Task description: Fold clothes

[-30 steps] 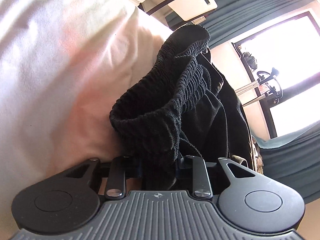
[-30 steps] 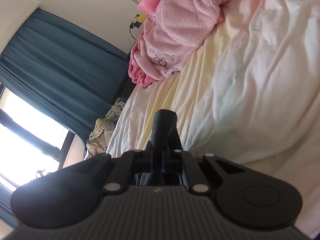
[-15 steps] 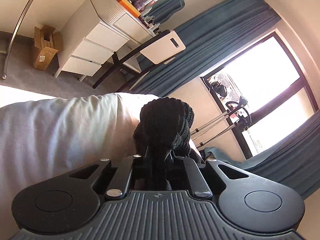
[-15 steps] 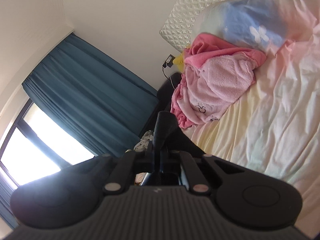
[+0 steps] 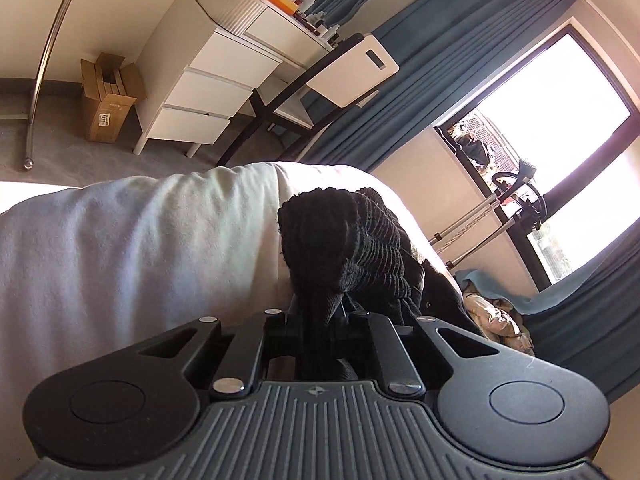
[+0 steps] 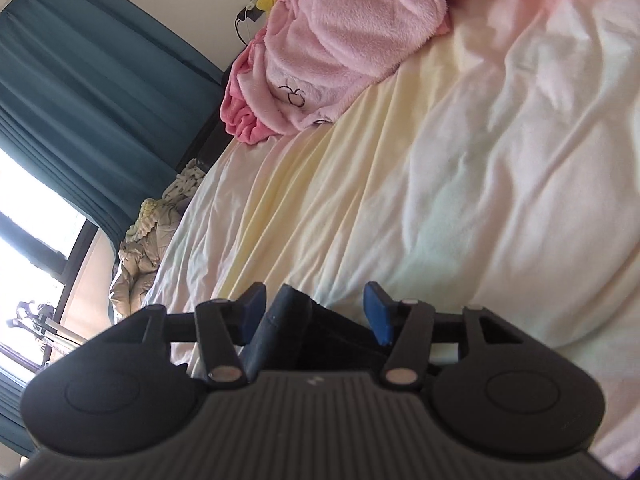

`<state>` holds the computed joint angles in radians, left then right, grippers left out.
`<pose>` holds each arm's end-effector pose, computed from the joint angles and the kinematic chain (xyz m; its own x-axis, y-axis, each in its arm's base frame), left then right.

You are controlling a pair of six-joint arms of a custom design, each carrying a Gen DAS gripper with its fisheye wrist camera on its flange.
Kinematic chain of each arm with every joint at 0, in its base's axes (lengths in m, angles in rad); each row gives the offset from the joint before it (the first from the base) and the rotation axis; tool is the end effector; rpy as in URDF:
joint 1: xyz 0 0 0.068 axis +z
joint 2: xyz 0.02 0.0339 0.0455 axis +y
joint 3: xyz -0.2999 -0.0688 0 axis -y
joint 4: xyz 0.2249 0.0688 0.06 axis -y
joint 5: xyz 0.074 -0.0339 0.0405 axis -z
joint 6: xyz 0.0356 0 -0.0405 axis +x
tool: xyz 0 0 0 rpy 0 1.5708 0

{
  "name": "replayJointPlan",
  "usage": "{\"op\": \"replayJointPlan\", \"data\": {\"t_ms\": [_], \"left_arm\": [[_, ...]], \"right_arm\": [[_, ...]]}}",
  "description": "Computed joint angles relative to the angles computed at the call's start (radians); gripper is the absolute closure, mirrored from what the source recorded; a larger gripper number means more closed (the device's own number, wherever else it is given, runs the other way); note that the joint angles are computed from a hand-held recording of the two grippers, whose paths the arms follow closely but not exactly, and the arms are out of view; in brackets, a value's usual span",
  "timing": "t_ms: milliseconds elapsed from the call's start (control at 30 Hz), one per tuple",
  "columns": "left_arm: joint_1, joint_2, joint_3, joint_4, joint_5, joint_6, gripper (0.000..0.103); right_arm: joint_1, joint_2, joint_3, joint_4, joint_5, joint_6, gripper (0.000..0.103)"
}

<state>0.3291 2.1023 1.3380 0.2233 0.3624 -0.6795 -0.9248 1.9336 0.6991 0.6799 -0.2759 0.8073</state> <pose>0.4468 0.1393 0.2044 -0.3699 -0.7472 -0.5521 -0.3176 0.6601 -0.6807 0.2180 -0.2731 0.1444 0.2351 0.8428 -0.4842 0.6639 0.2246 0.7133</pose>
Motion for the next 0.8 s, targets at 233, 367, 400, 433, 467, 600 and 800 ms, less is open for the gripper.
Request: {"op": "replayJointPlan", "data": {"t_ms": [233, 367, 400, 433, 467, 600, 800], "left_arm": [[0.041, 0.030, -0.031, 0.000, 0.057, -0.093, 0.091], [0.043, 0.038, -0.020, -0.043, 0.043, -0.073, 0.091], [0.041, 0.039, -0.016, -0.051, 0.038, -0.067, 0.091], [0.039, 0.041, -0.010, -0.060, 0.032, -0.060, 0.091], [0.036, 0.044, -0.001, -0.072, 0.022, -0.051, 0.091], [0.020, 0.061, 0.036, -0.112, -0.016, -0.031, 0.091], [0.029, 0.049, 0.044, -0.030, 0.058, -0.051, 0.093]], "right_arm": [[0.032, -0.107, -0.091, -0.059, -0.156, 0.092, 0.032], [0.079, -0.069, -0.087, -0.045, -0.155, 0.087, 0.034], [0.086, -0.052, -0.080, -0.034, -0.152, 0.080, 0.034], [0.090, -0.030, -0.067, -0.023, -0.148, 0.072, 0.038], [0.092, -0.006, -0.051, -0.013, -0.149, 0.066, 0.042], [0.100, 0.095, 0.024, 0.020, -0.166, 0.048, 0.061], [0.132, 0.116, 0.057, 0.200, -0.162, 0.120, 0.098]]}}
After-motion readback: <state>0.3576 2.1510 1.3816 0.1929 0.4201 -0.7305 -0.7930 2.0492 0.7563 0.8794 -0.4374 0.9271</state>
